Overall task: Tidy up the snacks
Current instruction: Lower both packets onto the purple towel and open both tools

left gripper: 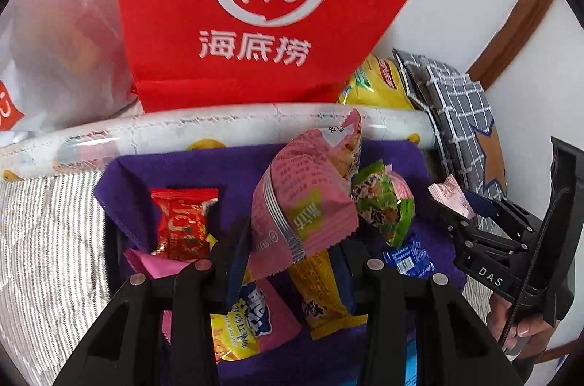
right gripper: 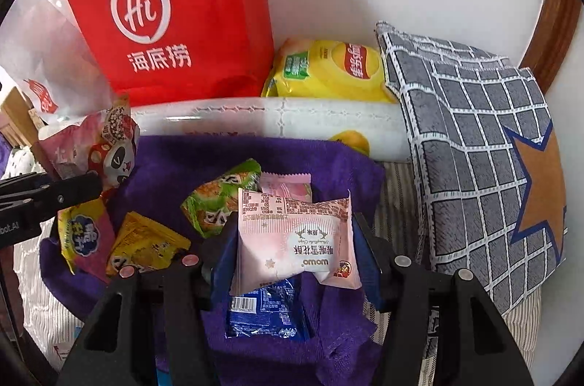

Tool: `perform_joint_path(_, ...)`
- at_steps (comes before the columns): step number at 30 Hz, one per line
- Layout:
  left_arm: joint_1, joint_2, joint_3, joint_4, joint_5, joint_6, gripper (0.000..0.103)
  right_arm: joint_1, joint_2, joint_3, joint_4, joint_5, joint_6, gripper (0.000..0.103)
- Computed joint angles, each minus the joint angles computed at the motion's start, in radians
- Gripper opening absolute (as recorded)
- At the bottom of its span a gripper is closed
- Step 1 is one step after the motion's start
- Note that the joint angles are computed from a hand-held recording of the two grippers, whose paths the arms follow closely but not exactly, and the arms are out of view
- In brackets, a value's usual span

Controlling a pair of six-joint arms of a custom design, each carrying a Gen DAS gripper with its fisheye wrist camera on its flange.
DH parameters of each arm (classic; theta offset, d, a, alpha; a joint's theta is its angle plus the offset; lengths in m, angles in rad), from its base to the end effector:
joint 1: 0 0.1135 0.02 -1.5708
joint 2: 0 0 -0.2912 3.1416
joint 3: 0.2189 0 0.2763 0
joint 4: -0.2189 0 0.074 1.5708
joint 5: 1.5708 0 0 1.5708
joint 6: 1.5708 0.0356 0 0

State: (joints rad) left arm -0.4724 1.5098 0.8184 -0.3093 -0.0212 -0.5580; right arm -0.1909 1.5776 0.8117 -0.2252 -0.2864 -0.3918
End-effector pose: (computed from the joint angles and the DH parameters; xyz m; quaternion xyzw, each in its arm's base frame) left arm 0.2741 -0.1392 0.1862 -0.0440 0.9586 -0.1297 0.2497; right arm 0.3134 -0.0503 0.1705 -0.1357 0.9396 0.0497 0.3102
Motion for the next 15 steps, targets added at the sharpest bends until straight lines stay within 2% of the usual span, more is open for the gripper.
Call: perform_joint_path(15, 0.003, 0.046, 0.019, -0.019, 0.022, 0.006, 0.039, 0.073, 0.005, -0.051, 0.064, 0.08, 0.018, 0.06)
